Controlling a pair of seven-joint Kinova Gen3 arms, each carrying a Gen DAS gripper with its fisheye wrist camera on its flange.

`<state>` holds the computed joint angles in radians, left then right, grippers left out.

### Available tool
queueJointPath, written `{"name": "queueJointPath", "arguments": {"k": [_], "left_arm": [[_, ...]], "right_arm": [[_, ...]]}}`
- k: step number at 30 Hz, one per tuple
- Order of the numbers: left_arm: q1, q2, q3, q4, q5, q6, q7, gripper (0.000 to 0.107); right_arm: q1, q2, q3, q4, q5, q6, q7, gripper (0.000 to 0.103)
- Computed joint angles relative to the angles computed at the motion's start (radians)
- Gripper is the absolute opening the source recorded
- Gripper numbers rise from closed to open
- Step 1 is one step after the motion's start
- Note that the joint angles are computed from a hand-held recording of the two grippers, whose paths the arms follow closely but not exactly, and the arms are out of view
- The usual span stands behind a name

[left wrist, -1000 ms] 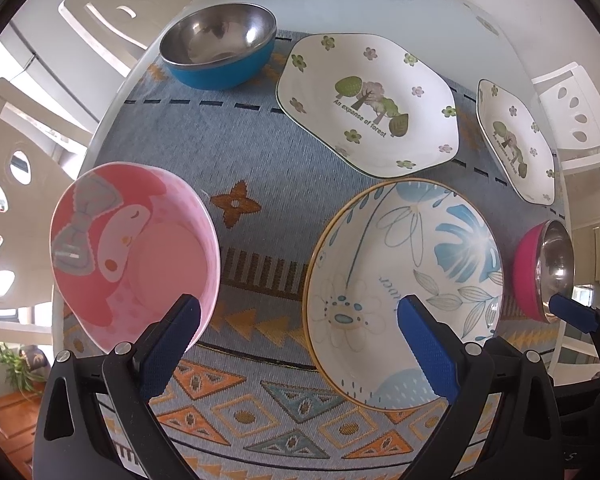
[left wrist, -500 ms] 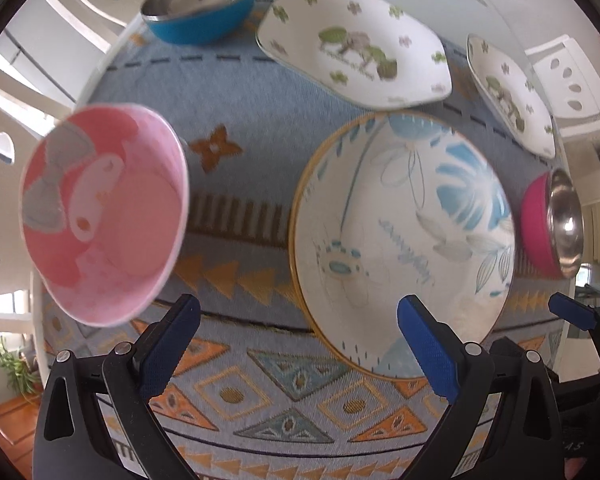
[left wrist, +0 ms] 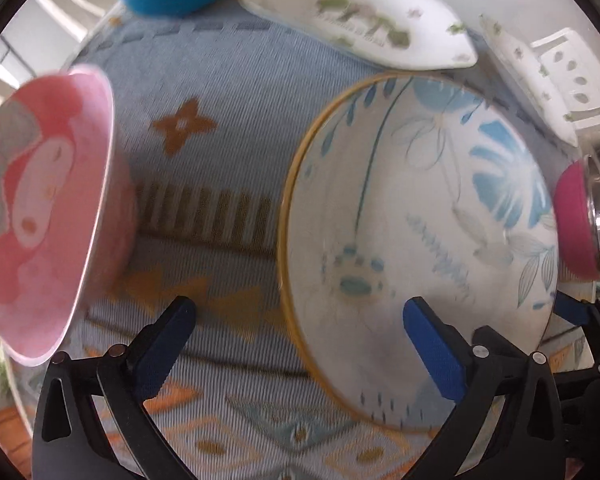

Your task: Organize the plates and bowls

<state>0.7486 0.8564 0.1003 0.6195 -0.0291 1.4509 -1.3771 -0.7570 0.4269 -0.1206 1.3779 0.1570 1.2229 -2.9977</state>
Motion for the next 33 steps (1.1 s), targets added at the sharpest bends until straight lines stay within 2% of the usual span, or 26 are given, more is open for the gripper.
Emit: {"name": "queueJointPath", "arguments": {"k": [2,5,7,10,13,15,19,20,21,22,23,24,26,27,28,30,33], "left_arm": [[-0.001,-0.029,-0.004,0.061,-0.001,-0.081,-0.001,0.103],[0.016,-0.072,-0.026,0.163,-0.022,-0.203,0.073,0.103],[0.029,-0.099,-0.033,0.232,-0.050,-0.285,0.129,0.103],[0.024,-0.134,-0.025,0.332,-0.075,-0.407,0.156,0.103],[0.032,-0.114,-0.029,0.322,-0.107,-0.464,0.187,0.103],[0.017,-0.104,-0.007,0.312,-0.109,-0.488,0.146,0.103],[-0.004,-0.082,0.012,0.274,-0.090,-0.463,0.084,0.103],[-0.003,-0.085,0.013,0.278,-0.085,-0.469,0.078,0.101],[-0.009,-0.091,0.015,0.293,-0.079,-0.490,0.065,0.096],[-0.011,-0.102,0.021,0.313,-0.073,-0.528,0.052,0.075],[-0.027,-0.116,0.039,0.332,-0.058,-0.549,0.023,0.046],[-0.042,-0.116,0.058,0.334,-0.034,-0.553,0.000,0.043],[-0.048,-0.101,0.059,0.297,-0.012,-0.515,-0.013,0.042],[-0.051,-0.094,0.059,0.278,-0.003,-0.496,-0.022,0.041],[-0.052,-0.081,0.060,0.245,0.004,-0.461,-0.030,0.041],[-0.053,-0.071,0.055,0.214,0.016,-0.417,-0.036,0.041],[-0.060,-0.076,0.049,0.207,0.030,-0.375,-0.051,0.041]], "right_arm": [[-0.012,-0.002,-0.002,0.009,0.063,-0.016,-0.028,0.103],[-0.052,-0.007,0.002,0.041,0.183,-0.050,-0.102,0.103],[-0.129,-0.003,0.064,0.054,0.239,-0.053,-0.183,0.103],[-0.185,0.014,0.098,0.063,0.312,-0.044,-0.292,0.103],[-0.182,0.032,0.071,0.052,0.376,-0.018,-0.354,0.103],[-0.171,0.027,0.063,0.064,0.392,-0.030,-0.349,0.103],[-0.160,0.028,0.051,0.056,0.388,-0.028,-0.335,0.103],[-0.160,0.026,0.050,0.058,0.392,-0.033,-0.335,0.101],[-0.165,0.025,0.049,0.059,0.400,-0.037,-0.332,0.095],[-0.170,0.017,0.045,0.068,0.409,-0.044,-0.334,0.085],[-0.168,0.020,0.038,0.058,0.410,-0.034,-0.331,0.085],[-0.166,0.014,0.046,0.062,0.397,-0.041,-0.344,0.081],[-0.162,-0.004,0.043,0.076,0.388,-0.032,-0.381,0.066],[-0.166,-0.016,0.047,0.092,0.388,-0.038,-0.412,0.052],[-0.172,-0.038,0.061,0.120,0.377,-0.061,-0.439,0.044],[-0.146,-0.059,0.034,0.144,0.373,-0.078,-0.444,0.039],[-0.122,-0.054,0.007,0.122,0.348,-0.065,-0.385,0.039]]}}
